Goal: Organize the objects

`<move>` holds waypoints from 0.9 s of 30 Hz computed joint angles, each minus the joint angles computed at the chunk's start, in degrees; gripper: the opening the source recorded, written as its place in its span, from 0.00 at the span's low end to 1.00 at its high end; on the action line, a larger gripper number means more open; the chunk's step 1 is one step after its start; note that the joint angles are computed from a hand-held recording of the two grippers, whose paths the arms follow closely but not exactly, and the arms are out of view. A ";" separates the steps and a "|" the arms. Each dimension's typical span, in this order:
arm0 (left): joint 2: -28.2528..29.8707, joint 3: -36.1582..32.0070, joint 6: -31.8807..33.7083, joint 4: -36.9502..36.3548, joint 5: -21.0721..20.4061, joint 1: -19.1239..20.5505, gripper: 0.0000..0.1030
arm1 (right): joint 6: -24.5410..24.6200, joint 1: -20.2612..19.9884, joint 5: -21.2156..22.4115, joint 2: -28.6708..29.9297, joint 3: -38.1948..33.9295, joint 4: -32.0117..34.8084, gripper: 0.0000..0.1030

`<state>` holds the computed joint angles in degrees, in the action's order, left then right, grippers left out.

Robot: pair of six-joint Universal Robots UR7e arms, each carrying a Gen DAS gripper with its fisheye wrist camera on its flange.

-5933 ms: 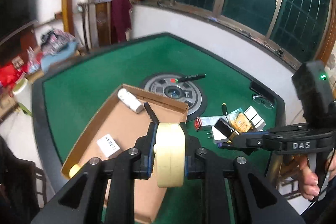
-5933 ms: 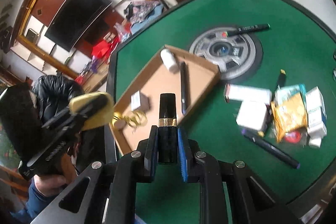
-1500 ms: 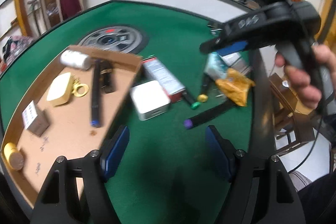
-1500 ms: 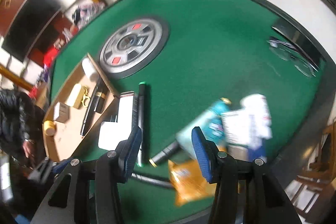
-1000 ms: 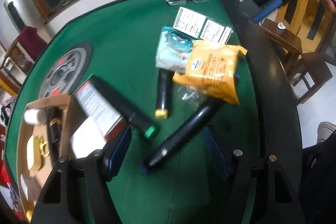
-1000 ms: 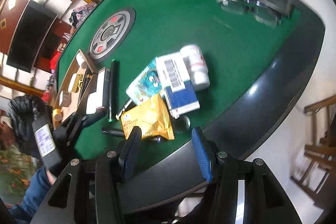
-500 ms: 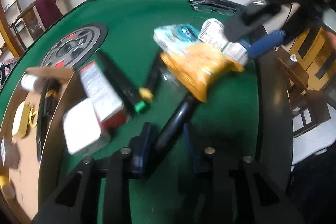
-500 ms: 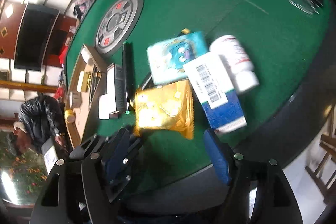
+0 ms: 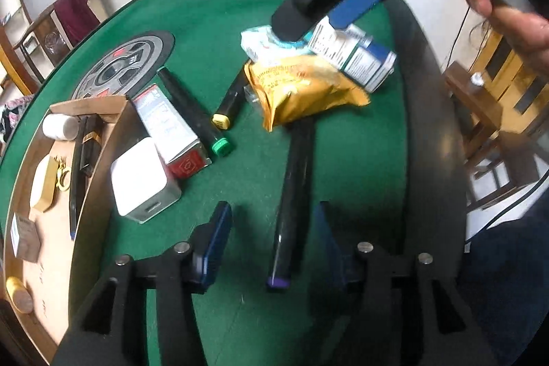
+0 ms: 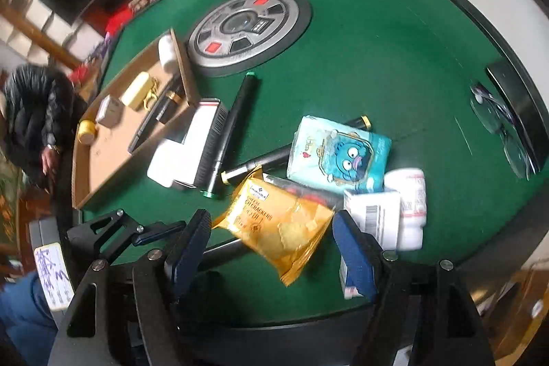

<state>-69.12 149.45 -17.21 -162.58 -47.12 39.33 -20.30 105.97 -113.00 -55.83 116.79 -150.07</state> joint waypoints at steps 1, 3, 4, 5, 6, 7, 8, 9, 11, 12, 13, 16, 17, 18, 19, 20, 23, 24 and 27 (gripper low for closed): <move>1.18 0.05 0.65 -1.97 0.66 -0.29 0.51 | 0.30 -0.26 0.21 0.21 -0.17 0.28 0.76; 3.59 0.41 1.13 -5.85 1.85 -0.63 0.54 | 1.93 -1.39 2.57 -0.31 -0.22 1.62 0.76; 4.07 0.18 0.78 -6.58 1.72 -0.34 0.52 | 2.20 -1.79 3.76 -0.80 0.12 1.61 0.76; 4.10 0.35 0.92 -8.26 0.57 0.21 0.35 | 1.88 -1.96 4.16 -1.26 0.58 1.19 0.76; 4.14 0.85 1.36 -10.10 -0.20 0.50 0.19 | 1.43 -1.77 3.73 -1.44 0.78 0.86 0.76; 4.41 0.94 1.45 -10.57 0.52 0.32 0.19 | 0.26 -1.52 2.83 -1.65 1.10 0.33 0.76; 4.01 1.61 0.71 -10.26 1.02 -0.23 0.17 | -0.42 -1.08 2.15 -1.83 1.24 0.32 0.76; 3.05 1.95 -0.28 -9.65 0.49 -0.08 0.14 | -1.25 -0.83 1.61 -1.96 1.37 0.28 0.76; 1.00 2.54 -2.91 -8.24 0.13 0.48 0.14 | -4.34 -0.03 -0.08 -2.15 2.10 -0.92 0.76; -0.49 3.20 -5.02 -7.26 0.51 0.59 0.14 | -6.80 0.61 -1.33 -2.01 2.65 -2.22 0.76; -1.87 3.79 -7.11 -6.18 0.88 0.56 0.14 | -8.60 1.05 -2.26 -1.81 2.99 -3.04 0.76; -5.82 4.67 -11.32 -3.21 0.85 1.34 0.15 | -13.05 2.42 -4.11 -0.37 3.31 -4.15 0.76; -6.72 4.91 -13.20 -1.24 1.79 0.93 0.14 | -13.73 2.81 -4.00 0.33 2.97 -3.19 0.76; -7.44 5.14 -14.85 0.27 2.59 0.61 0.14 | -13.96 3.03 -3.79 0.78 2.80 -2.74 0.76; -8.39 5.42 -16.23 1.17 2.92 0.66 0.14 | -14.36 3.32 -3.83 1.35 2.80 -3.05 0.76; -9.03 5.56 -16.52 1.48 3.13 0.97 0.14 | -14.99 3.77 -4.40 2.42 2.98 -4.62 0.76; -10.20 5.93 -17.61 2.47 3.56 1.08 0.14 | -13.18 3.84 -4.70 4.70 2.17 -4.12 0.49; -10.21 5.95 -17.80 3.11 3.86 0.76 0.14 | -12.22 3.90 -5.39 5.50 1.62 -3.12 0.42; -9.64 4.95 -17.58 4.52 4.18 0.89 0.14 | -12.31 4.58 -7.20 7.36 1.67 -4.38 0.40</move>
<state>-78.77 154.40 -34.79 -158.06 -42.94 40.23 -32.61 110.55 -120.19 -48.47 118.46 -154.46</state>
